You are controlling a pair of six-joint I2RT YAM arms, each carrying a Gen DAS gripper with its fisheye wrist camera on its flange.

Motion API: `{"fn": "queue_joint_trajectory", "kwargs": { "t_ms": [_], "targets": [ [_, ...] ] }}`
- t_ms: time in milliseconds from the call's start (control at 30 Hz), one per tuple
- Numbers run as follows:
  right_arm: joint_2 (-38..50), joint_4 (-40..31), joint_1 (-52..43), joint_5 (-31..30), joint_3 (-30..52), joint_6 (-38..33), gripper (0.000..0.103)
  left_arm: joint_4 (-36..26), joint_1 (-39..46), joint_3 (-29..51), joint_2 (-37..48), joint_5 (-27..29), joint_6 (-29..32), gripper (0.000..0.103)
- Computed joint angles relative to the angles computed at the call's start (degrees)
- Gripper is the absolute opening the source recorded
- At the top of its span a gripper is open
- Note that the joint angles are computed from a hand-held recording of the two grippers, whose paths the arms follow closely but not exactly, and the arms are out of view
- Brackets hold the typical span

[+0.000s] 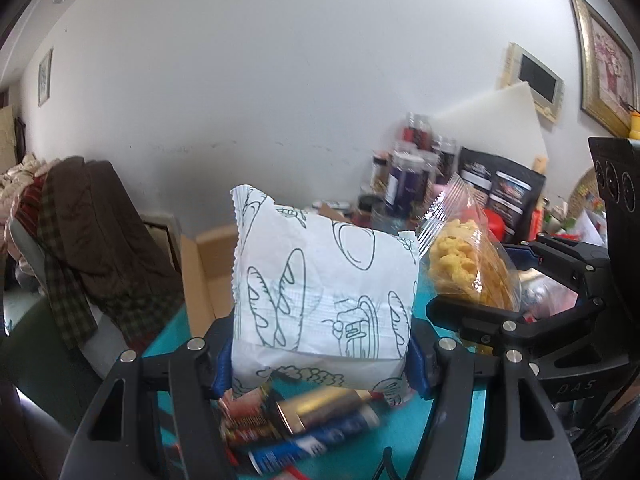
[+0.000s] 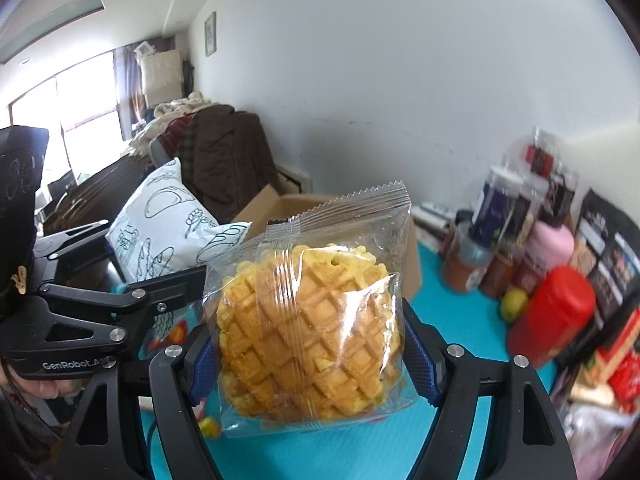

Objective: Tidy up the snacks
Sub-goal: 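Carry both bags into the cardboard box and open both tools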

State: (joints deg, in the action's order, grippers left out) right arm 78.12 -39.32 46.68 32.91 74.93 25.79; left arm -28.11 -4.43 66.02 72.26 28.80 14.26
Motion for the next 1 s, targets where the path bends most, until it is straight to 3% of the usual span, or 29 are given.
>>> {"fn": "queue_joint_trajectory", "kwargs": {
  "t_ms": [267,567,833,1000],
  "targets": [
    [8.2,6.8,-11.3,-9.7,7.3,-9.6,0.077,3.6,-0.8,11.8,13.4,-2.5,-1.5,0.065],
    [21.0,9.4,-20.7,-19.9,17.9,-15.5,0.077,2.3,-2.3,28.1,30.0,-7.5,-0.7,0.065],
    [33.7,5.9,-25.0,-26.0,30.2,-17.0,0.077,-4.7,-3.1,45.0,44.7,-11.7,0.4,0.065],
    [42.5,-0.1,-26.6,-27.6,40.6,-17.4,0.077,-10.0,-4.1,55.3,53.3,-15.7,2.0,0.065]
  ]
}}
